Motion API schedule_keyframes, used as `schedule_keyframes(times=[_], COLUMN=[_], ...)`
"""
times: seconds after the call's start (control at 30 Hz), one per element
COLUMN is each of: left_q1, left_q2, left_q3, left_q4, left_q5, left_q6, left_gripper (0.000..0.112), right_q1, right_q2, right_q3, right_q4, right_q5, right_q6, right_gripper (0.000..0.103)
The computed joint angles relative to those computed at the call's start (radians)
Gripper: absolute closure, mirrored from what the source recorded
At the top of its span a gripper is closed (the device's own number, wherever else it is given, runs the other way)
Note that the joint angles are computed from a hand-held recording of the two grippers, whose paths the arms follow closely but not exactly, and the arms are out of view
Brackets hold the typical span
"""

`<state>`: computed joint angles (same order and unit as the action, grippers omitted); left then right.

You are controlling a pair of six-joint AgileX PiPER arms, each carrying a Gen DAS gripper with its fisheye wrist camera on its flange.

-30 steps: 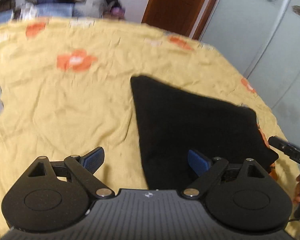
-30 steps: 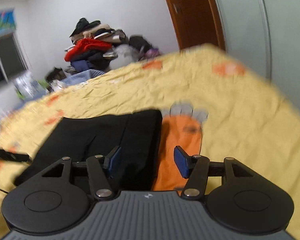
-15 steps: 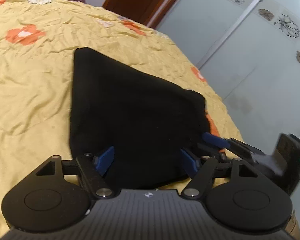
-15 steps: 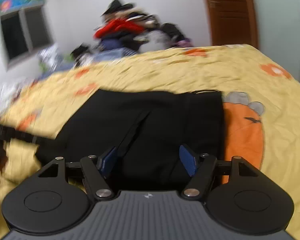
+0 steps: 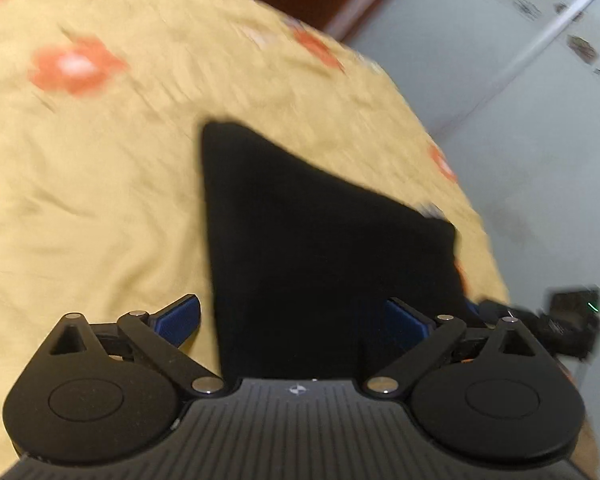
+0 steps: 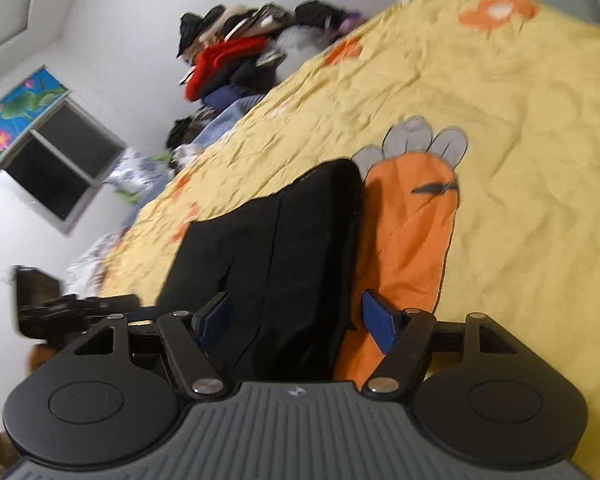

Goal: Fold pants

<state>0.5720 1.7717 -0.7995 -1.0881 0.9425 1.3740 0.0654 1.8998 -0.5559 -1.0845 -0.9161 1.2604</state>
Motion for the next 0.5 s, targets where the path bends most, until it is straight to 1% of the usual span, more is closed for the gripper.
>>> schedule_keyframes(times=[0.03, 0.07, 0.1, 0.17, 0.3, 0.33, 0.37, 0.4, 0.43, 0.47, 0.5], left_q1=[0.003, 0.016, 0.016, 0.026, 0.050, 0.051, 0.051, 0.052, 0.051, 0.045, 0.032], left_q2=[0.042, 0.054, 0.074, 0.098, 0.160, 0.170, 0.176, 0.177, 0.153, 0.121, 0.087], left_q3=[-0.019, -0.013, -0.023, -0.025, -0.040, -0.045, -0.047, -0.048, -0.034, -0.014, 0.002], left_q4=[0.000, -0.026, -0.032, -0.062, -0.134, -0.148, -0.158, -0.159, -0.158, -0.154, -0.141], left_q5=[0.028, 0.048, 0.059, 0.073, 0.131, 0.140, 0.147, 0.148, 0.127, 0.084, 0.028], left_q6=[0.007, 0.053, 0.076, 0.111, 0.123, 0.100, 0.087, 0.088, 0.090, 0.099, 0.096], left_gripper=[0.010, 0.009, 0.011, 0.011, 0.011, 0.013, 0.012, 0.018, 0.039, 0.056, 0.078], right_q1=[-0.025, -0.034, -0.028, -0.016, 0.052, 0.068, 0.088, 0.111, 0.137, 0.153, 0.161], right_q2=[0.030, 0.064, 0.077, 0.096, 0.120, 0.122, 0.110, 0.103, 0.088, 0.084, 0.082], right_q3=[-0.031, -0.064, -0.080, -0.135, -0.230, -0.236, -0.226, -0.226, -0.222, -0.216, -0.201], right_q4=[-0.068, -0.111, -0.114, -0.164, -0.167, -0.144, -0.121, -0.092, -0.058, -0.032, 0.003], right_q5=[-0.041, -0.070, -0.072, -0.067, -0.011, 0.000, 0.009, 0.042, 0.098, 0.114, 0.107], right_q6=[0.037, 0.056, 0.051, 0.110, 0.163, 0.159, 0.140, 0.119, 0.103, 0.093, 0.068], right_gripper=[0.031, 0.031, 0.030, 0.030, 0.030, 0.032, 0.043, 0.054, 0.068, 0.070, 0.071])
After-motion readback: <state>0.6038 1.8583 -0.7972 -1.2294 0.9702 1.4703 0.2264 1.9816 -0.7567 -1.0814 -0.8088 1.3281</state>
